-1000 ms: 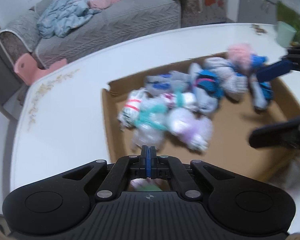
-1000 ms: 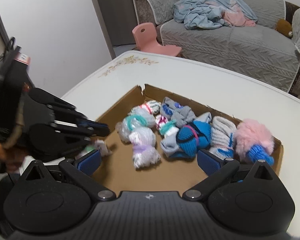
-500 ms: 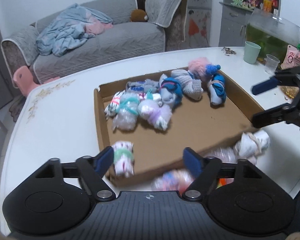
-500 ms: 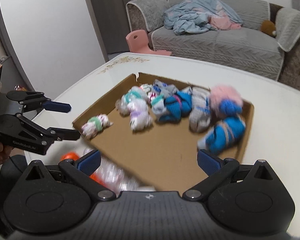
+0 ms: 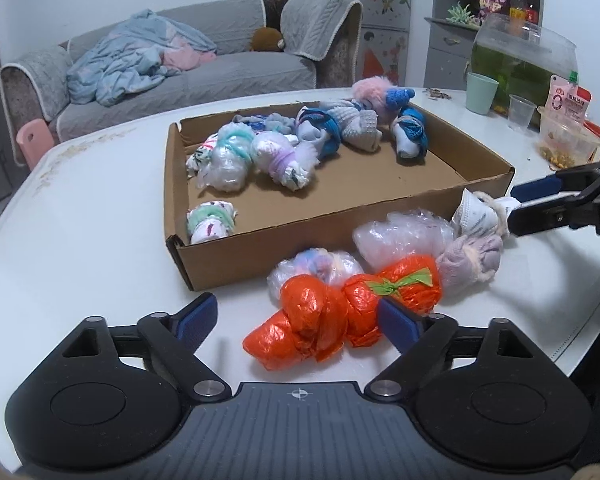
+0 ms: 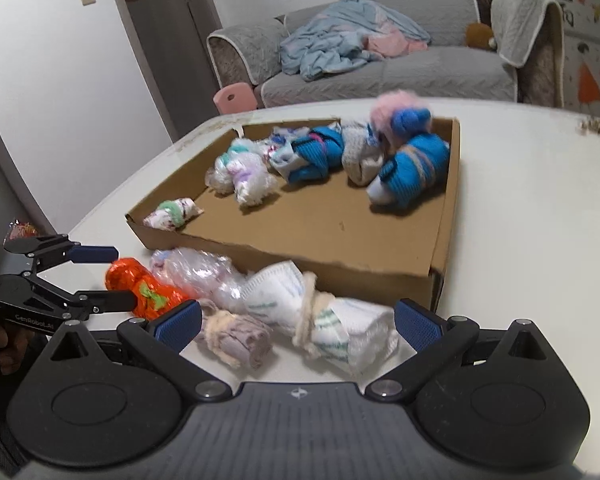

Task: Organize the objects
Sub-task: 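Withdraw both grippers toward the orange mesh bundles on the table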

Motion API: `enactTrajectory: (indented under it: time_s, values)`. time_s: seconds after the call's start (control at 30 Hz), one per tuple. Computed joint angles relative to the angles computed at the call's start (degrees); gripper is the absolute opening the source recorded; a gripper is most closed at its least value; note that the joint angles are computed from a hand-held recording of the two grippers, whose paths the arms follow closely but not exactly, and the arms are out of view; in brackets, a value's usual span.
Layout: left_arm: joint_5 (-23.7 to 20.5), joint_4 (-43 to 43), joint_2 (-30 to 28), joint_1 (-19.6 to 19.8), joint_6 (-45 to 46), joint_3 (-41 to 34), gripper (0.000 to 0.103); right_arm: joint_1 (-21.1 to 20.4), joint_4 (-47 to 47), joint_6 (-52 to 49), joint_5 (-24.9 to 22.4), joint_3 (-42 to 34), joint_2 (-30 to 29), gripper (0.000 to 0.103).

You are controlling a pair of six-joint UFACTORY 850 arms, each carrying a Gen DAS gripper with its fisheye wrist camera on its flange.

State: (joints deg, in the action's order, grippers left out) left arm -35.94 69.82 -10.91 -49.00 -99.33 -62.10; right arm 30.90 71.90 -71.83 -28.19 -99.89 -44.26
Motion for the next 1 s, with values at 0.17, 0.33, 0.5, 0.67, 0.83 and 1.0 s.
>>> enactTrajectory:
  time_s: [0.17,0.33,0.5,0.67,0.83,1.0]
  values:
    - [-0.7,0.38,1.14,0.5,-2.53,1.29,0.095,-1.5,4.05,-1.59,-9.28,-0.16,-1.14,0.103]
    - [-4.02,-3.51,2.74,0.79,-1.46,2.99,0.095,-2.05,4.86,-8.38,-11.59,4.08,2.45,0.103]
    - [-2.79,-2.79,3.09,0.73,-1.45,3.35,0.095,-0.69,-2.0,-8.91,-3.39,1.78,1.62,0.103]
    - [-2.34,-0.79,1.74,0.39,-1.17,2.23,0.095,0.52,-9.28,-10.39,-2.18,-1.01,-0.37,0.1]
    - [0.26,-0.66,1.27,1.79,-1.9,2.24,0.085,0.68,-13.32,-10.68,-5.77,-3.55,-2.26,0.079]
    - [2.84,-0.3,2.12,2.66,-3.14,3.76,0.058,0.39,-15.05,-9.6,-9.16,-4.28,-2.71,0.057]
